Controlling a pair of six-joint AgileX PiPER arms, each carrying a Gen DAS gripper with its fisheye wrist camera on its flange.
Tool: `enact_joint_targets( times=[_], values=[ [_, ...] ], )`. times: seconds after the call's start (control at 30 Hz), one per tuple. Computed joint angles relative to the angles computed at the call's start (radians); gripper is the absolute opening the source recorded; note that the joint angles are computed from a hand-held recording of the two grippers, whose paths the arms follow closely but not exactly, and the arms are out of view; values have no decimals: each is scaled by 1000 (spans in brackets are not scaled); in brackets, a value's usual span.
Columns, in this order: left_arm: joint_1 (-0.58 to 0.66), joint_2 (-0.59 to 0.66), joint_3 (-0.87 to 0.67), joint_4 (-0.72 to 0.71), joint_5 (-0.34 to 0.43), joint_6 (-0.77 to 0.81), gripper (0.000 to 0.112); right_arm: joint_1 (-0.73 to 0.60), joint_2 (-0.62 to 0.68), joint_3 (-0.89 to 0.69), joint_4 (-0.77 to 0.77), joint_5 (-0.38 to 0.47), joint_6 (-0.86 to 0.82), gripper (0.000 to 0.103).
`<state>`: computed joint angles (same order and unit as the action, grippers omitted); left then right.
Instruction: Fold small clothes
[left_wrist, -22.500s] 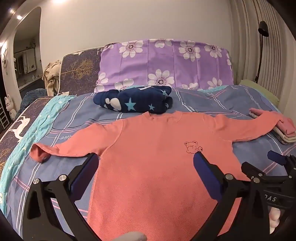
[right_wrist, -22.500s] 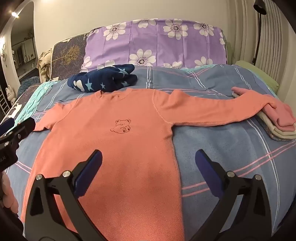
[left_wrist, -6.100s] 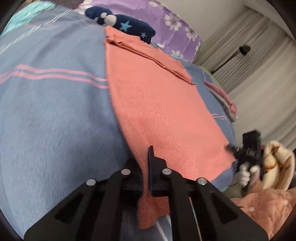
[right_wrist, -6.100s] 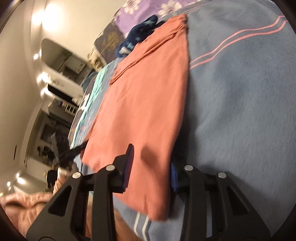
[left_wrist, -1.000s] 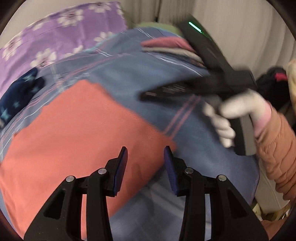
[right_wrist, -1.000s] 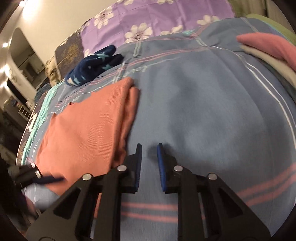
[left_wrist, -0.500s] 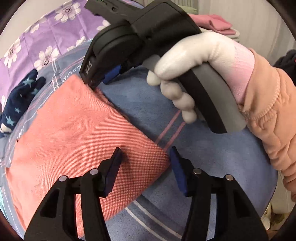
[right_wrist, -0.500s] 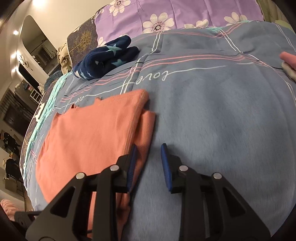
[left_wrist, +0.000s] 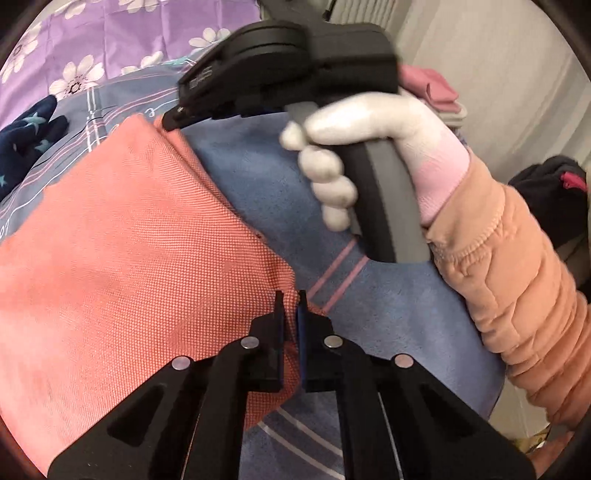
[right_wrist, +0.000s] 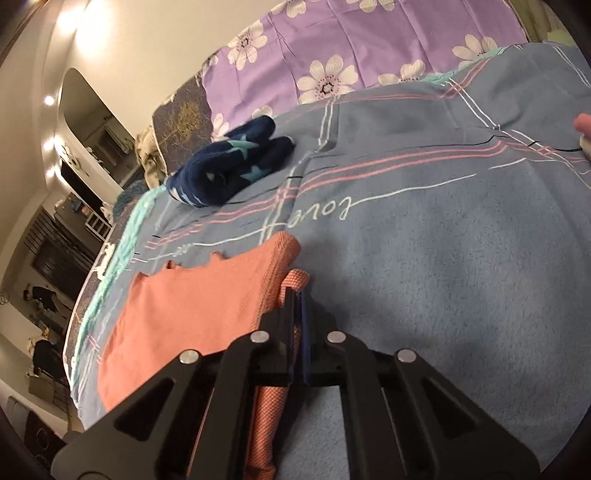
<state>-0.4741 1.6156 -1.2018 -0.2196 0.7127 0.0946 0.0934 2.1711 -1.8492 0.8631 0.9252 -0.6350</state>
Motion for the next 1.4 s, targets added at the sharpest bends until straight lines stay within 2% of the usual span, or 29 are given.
enact_joint_targets(
  times=[0.07,0.17,0.3,0.37,0.47,0.63,0.8,0.87,0.9,0.93,0.97,1.0,1.03,1.13,1.27,1.33,1.4],
  values=[
    [-22,9,3,26,-8,-12,6,10,28,-10,-43,-28,33,3],
    [-45,16,-3,18,-6,-2,7,-24,80,-30,55,19,1,2],
    [-42,5,4,-5,1,13,7,-33,40,12,55,-7,-4,2],
    [-8,6,3,-92,16,98,9,-45,-7,67,51,-24,-23,7],
    [30,-32,41,-221,56,226,9,-80,-95,180,85,-13,-99,7],
    [114,-152,131,-124,8,178,17,-142,-314,477,112,36,-320,7],
    [254,-168,192,-105,7,156,17,-209,-501,737,112,127,-446,9],
    [246,-164,226,-133,-19,189,20,-224,-560,814,164,184,-504,9],
    [221,-162,230,-111,-42,172,28,-225,-575,841,186,200,-523,9],
    [187,-169,241,-92,-63,152,35,-213,-582,861,190,189,-524,15],
    [173,-172,246,-95,-73,152,37,-182,-585,878,156,137,-485,22],
    [159,-173,243,-91,-77,142,38,-140,-575,893,94,62,-421,24],
    [162,-178,250,-102,-77,156,38,-121,-570,902,72,26,-391,22],
    [219,-231,284,-195,-42,255,38,-163,-595,908,82,60,-359,17],
    [314,-332,362,-236,-46,293,39,-154,-663,874,37,-2,-295,19],
    [399,-377,397,-273,-34,326,39,-118,-650,833,9,-55,-258,19],
    [467,-415,426,-306,-19,364,39,-49,-610,781,-67,-143,-186,19]
  ],
)
